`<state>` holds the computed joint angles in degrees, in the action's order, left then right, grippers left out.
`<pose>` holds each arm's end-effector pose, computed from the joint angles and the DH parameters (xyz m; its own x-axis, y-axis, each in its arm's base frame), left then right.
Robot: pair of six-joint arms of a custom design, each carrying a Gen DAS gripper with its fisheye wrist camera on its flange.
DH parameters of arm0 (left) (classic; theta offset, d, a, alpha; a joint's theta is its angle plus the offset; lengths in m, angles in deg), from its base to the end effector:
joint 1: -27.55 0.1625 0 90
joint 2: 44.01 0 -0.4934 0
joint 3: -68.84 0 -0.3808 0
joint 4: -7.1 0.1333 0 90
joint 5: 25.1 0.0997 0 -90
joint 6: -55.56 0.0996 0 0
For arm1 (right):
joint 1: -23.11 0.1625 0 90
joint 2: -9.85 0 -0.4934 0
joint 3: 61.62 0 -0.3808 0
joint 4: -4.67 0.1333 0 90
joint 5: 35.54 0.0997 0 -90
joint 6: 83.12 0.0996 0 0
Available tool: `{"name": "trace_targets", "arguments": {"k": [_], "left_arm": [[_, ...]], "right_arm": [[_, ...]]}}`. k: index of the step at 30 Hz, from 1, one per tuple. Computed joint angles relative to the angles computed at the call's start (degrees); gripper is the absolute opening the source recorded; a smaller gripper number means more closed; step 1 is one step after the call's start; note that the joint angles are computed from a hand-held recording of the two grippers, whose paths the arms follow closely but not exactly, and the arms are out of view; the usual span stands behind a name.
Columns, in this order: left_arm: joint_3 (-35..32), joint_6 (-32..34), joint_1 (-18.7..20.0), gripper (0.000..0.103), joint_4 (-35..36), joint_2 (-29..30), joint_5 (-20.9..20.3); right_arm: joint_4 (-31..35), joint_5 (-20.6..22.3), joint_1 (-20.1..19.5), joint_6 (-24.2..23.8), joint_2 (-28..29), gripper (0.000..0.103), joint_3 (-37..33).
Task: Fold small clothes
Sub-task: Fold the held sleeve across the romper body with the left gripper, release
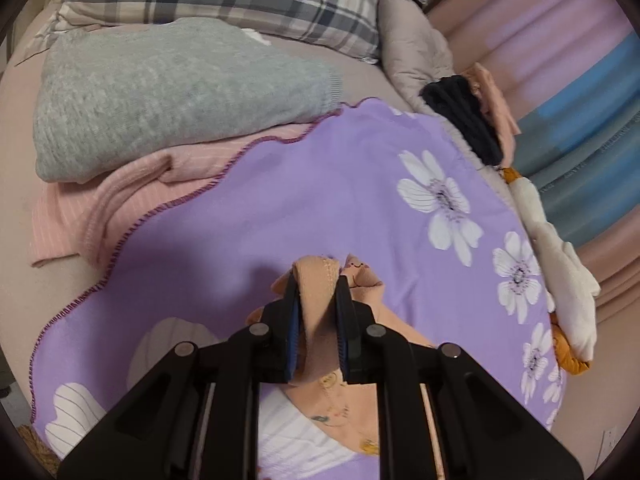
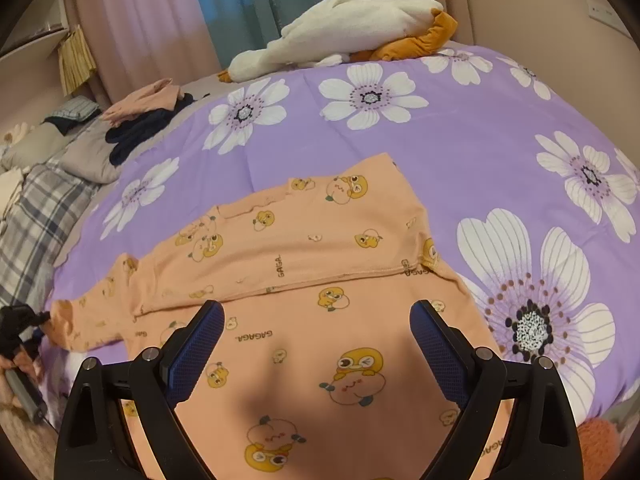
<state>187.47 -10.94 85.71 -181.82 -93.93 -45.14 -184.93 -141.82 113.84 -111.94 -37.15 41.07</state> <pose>-0.1023 -0.5948 0.2059 -0.6336 -0.7613 0.1377 -0.3139 0.0903 -0.9452 0.1142 -0.6879 0.2091 -0.8387 -0.1877 0.5113 -0.4719 0.7190 -0.5103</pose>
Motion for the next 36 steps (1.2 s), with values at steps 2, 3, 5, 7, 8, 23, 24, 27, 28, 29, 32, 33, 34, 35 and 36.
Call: {"name": "trace_targets", "arguments": {"k": [2,3,5,7,8,23,24,27,28,29,32,33,34,35,36], "left_arm": [[-0.6,0.7,-0.6,0.015,0.1,0.4,0.6],[-0.9,2.0,-0.7,0.015,-0.7,0.7,0.6],[-1.6,5.1,-1.1,0.015,-3.3,1.3,-0.1],[-2.5,8.6,-1.4,0.015,-5.9,2.0,-0.8],[-2.5,9.2,-1.6,0.015,-6.3,2.0,-0.9],[-10.8,27.6,-5.1,0.015,-10.5,7.7,-5.9],[-11.6,27.7,-5.2,0.015,-9.1,8.0,-6.2],[-13.6,28.2,-5.7,0.015,-6.4,9.1,-5.8],[-14.5,27.9,-5.9,0.015,-4.6,9.6,-5.5],[-15.3,27.8,-6.0,0.015,-3.1,9.8,-5.5],[-17.0,27.7,-6.4,0.015,-0.7,10.8,-5.5],[-17.5,27.8,-6.5,0.015,-0.1,11.0,-5.5],[-18.5,28.2,-6.8,0.015,0.6,11.5,-5.6],[-19.4,28.7,-7.0,0.015,1.5,12.0,-5.7],[-20.0,28.8,-7.1,0.015,2.1,12.3,-5.8]], "right_arm": [[0.4,0.1,-0.1,0.4,0.0,0.093,-0.2],[0.7,0.3,-0.1,0.5,0.0,0.093,-0.3],[0.9,0.5,0.1,0.1,0.0,0.093,-0.5],[0.8,1.0,0.3,-1.0,0.0,0.093,-0.8],[0.8,1.5,0.3,-1.3,-0.1,0.093,-0.9],[7.1,8.2,2.5,-5.5,-0.6,0.093,-7.0],[7.1,8.4,2.7,-6.0,-0.5,0.093,-7.5],[8.1,9.5,3.1,-7.5,-0.2,0.093,-8.8],[8.5,9.8,3.1,-7.9,-0.1,0.093,-9.2],[8.7,10.3,3.1,-8.2,0.0,0.093,-9.5],[8.9,11.7,2.7,-9.0,0.0,0.093,-9.7],[8.9,12.3,2.5,-9.2,-0.1,0.093,-9.6],[9.2,12.7,2.2,-9.5,-0.1,0.093,-9.5],[9.5,12.9,2.0,-9.5,-0.2,0.093,-9.5],[10.3,13.1,1.7,-9.5,-0.4,0.093,-9.8]]}}
